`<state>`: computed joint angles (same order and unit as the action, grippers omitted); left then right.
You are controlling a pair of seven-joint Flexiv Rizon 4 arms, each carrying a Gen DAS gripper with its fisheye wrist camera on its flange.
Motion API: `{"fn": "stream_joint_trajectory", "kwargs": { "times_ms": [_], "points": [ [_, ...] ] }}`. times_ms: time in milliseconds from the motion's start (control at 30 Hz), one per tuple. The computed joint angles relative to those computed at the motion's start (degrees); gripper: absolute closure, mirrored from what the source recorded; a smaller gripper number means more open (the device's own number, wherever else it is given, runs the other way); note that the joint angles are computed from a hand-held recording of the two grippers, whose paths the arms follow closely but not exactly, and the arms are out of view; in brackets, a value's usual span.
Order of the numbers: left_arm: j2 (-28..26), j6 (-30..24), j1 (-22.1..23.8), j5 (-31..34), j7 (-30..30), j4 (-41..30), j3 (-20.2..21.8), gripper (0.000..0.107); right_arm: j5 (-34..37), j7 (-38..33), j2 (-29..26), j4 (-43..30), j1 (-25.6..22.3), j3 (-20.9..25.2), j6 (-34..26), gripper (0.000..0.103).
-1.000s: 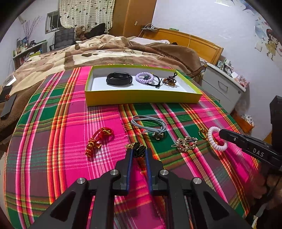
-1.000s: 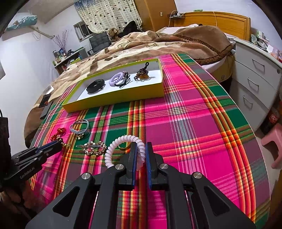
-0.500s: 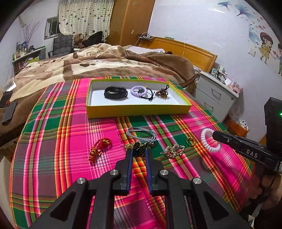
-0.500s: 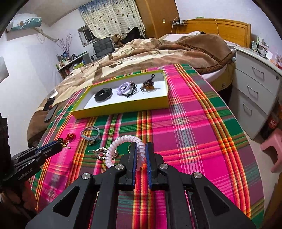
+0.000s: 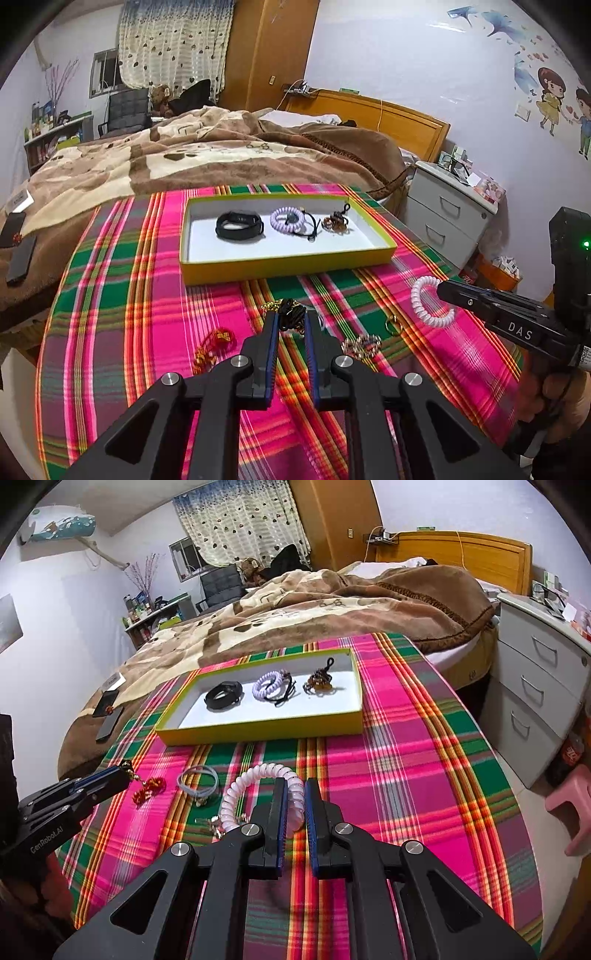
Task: Organize jewelry
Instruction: 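Carry the white coil with the right tool while the left tool carries the keychain into the box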
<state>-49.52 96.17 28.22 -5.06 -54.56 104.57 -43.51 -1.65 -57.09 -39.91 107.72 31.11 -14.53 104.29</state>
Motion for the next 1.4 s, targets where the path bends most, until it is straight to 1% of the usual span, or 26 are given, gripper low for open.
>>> {"fn": "stream_joint_trajectory", "kwargs": {
  "times_ms": [133, 267, 467, 633, 900, 1000, 1200, 1400],
  "points": [
    [-0.19, -0.46, -1.68, -0.31, 0.55, -2.55, 1.45, 0.093, -0.56, -0.14, -0.46, -1.46, -0.54, -0.1, -0.48, 0.093],
    [-0.67, -1.79, -3.31, -1.52, 1.49, -5.36, 2.8, 0.093, -1.59, 0.06, -1.28, -3.82, -2.23, 0.8, -1.41, 0.093],
    [-1.78, -3.87, -7.43, -4.57, 3.68, -10.92, 6.49, 0.093, -3.79, 0.67, -2.84, -7.53, -4.45, 1.81, -3.31, 0.093],
    [-3.44, -6.63, -11.67, -8.29, 5.41, -17.2, 10.73, 0.093, -5.79, 1.45, -4.42, -11.21, -6.32, 2.64, -5.16, 0.093],
    [-7.56, -12.0, -19.16, -13.63, 7.67, -28.77, 19.06, 0.093, -9.16, 2.81, -7.84, -18.19, -9.4, 4.01, -8.43, 0.093],
    [-8.99, -13.72, -21.33, -15.1, 7.87, -32.06, 21.73, 0.093, -10.54, 3.04, -9.46, -21.34, -11.37, 5.78, -10.4, 0.093],
    [-13.01, -18.79, -25.82, -16.66, 5.64, -40.56, 28.41, 0.093, -12.84, 3.24, -13.15, -27.56, -14.6, 8.85, -15.19, 0.093],
    [-16.47, -22.89, -28.02, -16.18, 2.66, -46.96, 32.73, 0.093, -14.27, 2.78, -16.5, -32.7, -16.39, 10.9, -20.03, 0.093]
  ]
}}
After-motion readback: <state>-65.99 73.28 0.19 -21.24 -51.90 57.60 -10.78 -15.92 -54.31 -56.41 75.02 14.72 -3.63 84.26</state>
